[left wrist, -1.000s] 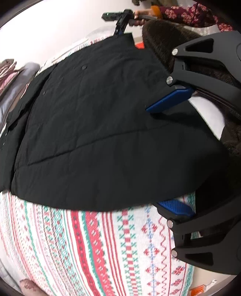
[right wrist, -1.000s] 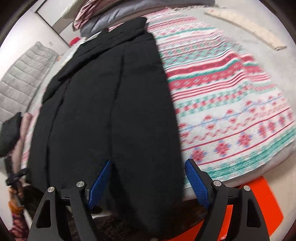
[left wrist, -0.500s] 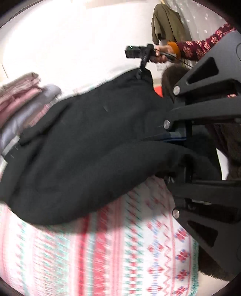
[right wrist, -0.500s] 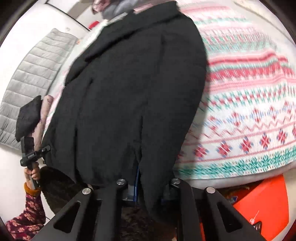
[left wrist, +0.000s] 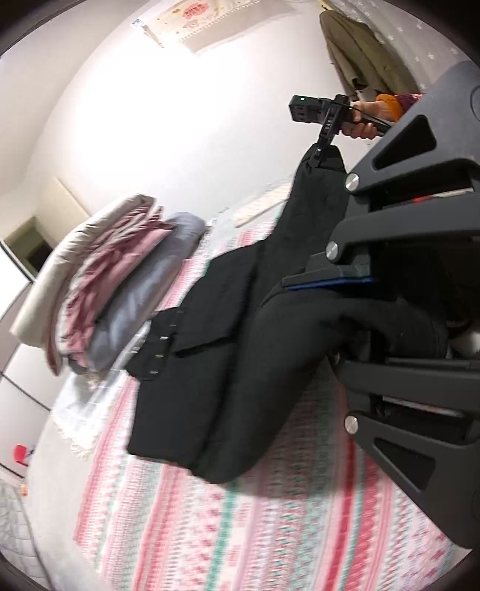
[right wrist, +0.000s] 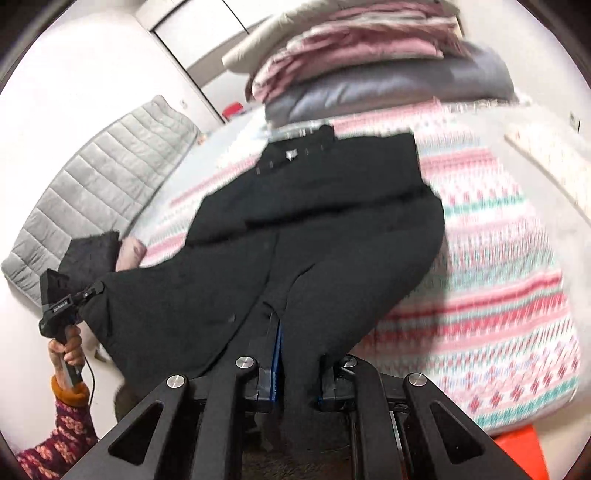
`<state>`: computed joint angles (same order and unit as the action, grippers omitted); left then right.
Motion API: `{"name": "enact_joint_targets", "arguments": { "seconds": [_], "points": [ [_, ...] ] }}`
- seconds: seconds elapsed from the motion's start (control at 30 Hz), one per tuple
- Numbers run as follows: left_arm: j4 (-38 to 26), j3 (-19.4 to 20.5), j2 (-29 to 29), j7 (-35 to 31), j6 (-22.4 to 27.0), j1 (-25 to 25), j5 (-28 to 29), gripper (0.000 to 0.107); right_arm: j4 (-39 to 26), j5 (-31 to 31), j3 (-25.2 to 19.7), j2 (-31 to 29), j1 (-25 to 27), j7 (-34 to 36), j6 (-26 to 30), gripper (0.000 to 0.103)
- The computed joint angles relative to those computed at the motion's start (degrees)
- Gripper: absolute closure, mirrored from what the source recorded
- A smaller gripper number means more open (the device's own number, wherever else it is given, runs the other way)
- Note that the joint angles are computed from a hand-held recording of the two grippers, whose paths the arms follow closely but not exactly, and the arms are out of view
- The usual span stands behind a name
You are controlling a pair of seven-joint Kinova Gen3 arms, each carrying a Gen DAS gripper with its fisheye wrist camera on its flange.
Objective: Fold large clothes
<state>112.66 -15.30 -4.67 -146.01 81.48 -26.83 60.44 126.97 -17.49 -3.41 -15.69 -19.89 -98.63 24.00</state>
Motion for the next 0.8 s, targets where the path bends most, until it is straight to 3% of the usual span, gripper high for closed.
{"name": "enact_joint_targets", "arguments": {
  "seconds": [0.13,0.3,0.37,0.43,0.6,0.67,0.8],
  "points": [
    [-4.3,1.5,3.1,1.6,-2.8,0.5,4.0,0.092,-3.5,-0.2,-0.9,1.4,3.4,0.4,-1.3,0.090],
    [-9.4,4.5,6.7,2.7,-9.8,1.7,6.8,0.092,-10.2,3.5,-6.4,6.2,11.9,-3.1,-4.3,0.090],
    [-11.1,6.0,8.5,2.6,-13.8,2.4,7.7,0.092,-13.0,7.4,-7.6,9.6,13.7,-6.8,-6.7,0.090],
    [-13.4,7.6,11.2,3.1,-17.6,3.2,8.5,0.092,-16.3,9.4,-5.9,13.5,12.9,-8.9,-8.6,0.090],
    [-20.8,12.5,19.5,5.9,-27.0,5.2,7.5,0.091,-25.0,11.2,-7.3,23.4,16.7,-10.1,-11.4,0.090],
    [-24.8,14.2,24.3,8.5,-31.3,7.0,5.0,0.091,-29.3,9.7,-5.7,28.4,16.0,-8.4,-11.7,0.090],
    [-31.6,15.6,32.2,15.1,-36.5,10.1,-2.1,0.089,-39.9,8.0,1.9,39.0,10.4,-8.3,-7.9,0.090]
  ]
}}
